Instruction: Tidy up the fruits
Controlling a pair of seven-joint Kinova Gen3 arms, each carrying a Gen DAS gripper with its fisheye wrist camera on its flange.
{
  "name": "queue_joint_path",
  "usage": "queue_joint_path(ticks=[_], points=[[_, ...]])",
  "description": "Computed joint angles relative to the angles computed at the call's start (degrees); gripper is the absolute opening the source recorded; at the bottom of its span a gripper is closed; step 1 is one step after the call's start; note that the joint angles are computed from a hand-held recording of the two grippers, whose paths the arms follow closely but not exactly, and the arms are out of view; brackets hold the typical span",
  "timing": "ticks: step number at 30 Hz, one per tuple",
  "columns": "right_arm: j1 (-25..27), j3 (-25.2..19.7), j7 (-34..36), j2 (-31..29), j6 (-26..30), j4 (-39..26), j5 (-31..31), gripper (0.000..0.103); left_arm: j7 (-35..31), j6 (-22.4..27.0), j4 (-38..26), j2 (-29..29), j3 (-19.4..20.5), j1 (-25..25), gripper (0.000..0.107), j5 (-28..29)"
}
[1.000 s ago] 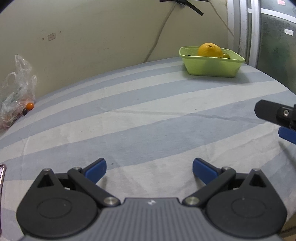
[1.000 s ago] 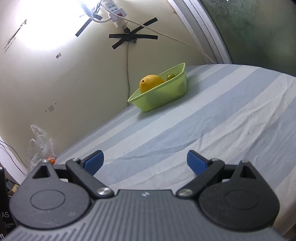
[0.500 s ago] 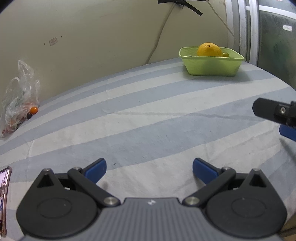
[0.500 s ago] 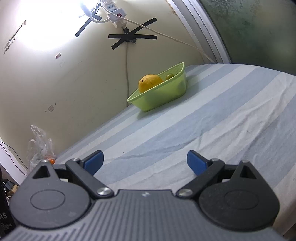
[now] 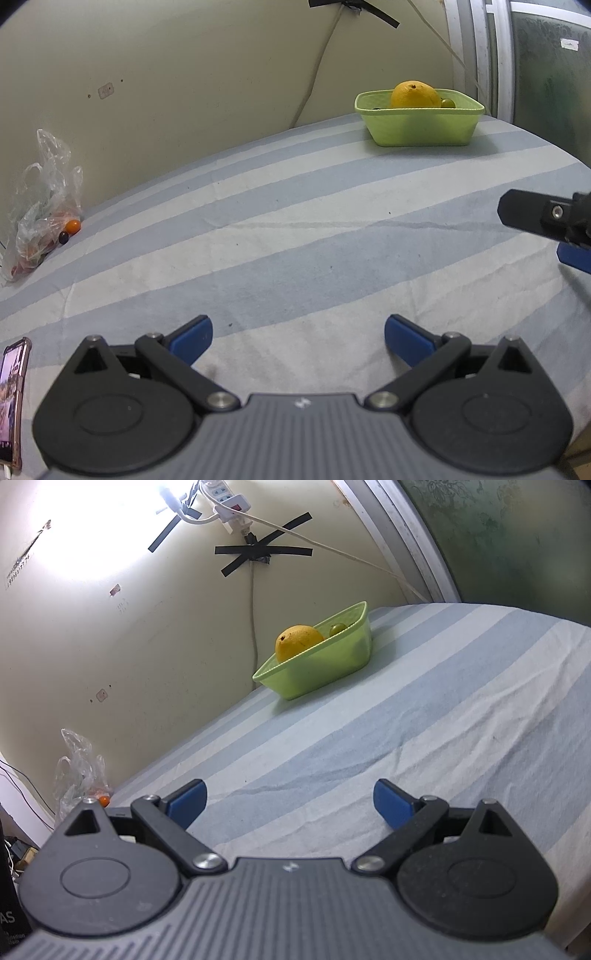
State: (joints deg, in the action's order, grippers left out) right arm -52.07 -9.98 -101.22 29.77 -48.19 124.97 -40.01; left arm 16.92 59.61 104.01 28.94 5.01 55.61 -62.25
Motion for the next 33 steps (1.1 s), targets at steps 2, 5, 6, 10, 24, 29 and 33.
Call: queue_joint_path(ticks=[2,5,6,10,24,29,33], points=[[0.0,0.0,0.0,-0.1,0.1,0.0,0.0,0.098,0.0,0.1,-0.1,0.1,0.0,0.0,0.103,0.0],[0.0,0.0,-0.1,0.0,0.1,0.0,0.1,0.099,-0.1,0.2,-0.1,0.1,0.0,0.1,0.103,0.0],[0.1,-0.1,-0.1,0.0,0.0,0.0,0.2,0.099,-0.1,0.4,-0.3,0.2,0.1,0.2,0.103,0.1],[0.1,0.0,-0.2,0.0,0.1,0.0,0.2,0.099,-0.2,0.4,-0.2,0.1,0.1,0.2,0.103,0.1],[0.0,0.0,-0.2,0.0,-0.1,0.1,0.2,0.099,-0.2,0.9,-0.4,0.4,0.1,0.5,0.103,0.2],[0.1,-0.1,-0.3,0.0,-0.1,0.2,0.3,0.099,-0.3,1.1,-0.5,0.5,0.1,0.7,0.103,0.2],[0.0,-0.1,-0.3,0.0,-0.2,0.2,0.2,0.099,-0.5,1.4,-0.6,0.5,0.1,0.8,0.103,0.3]])
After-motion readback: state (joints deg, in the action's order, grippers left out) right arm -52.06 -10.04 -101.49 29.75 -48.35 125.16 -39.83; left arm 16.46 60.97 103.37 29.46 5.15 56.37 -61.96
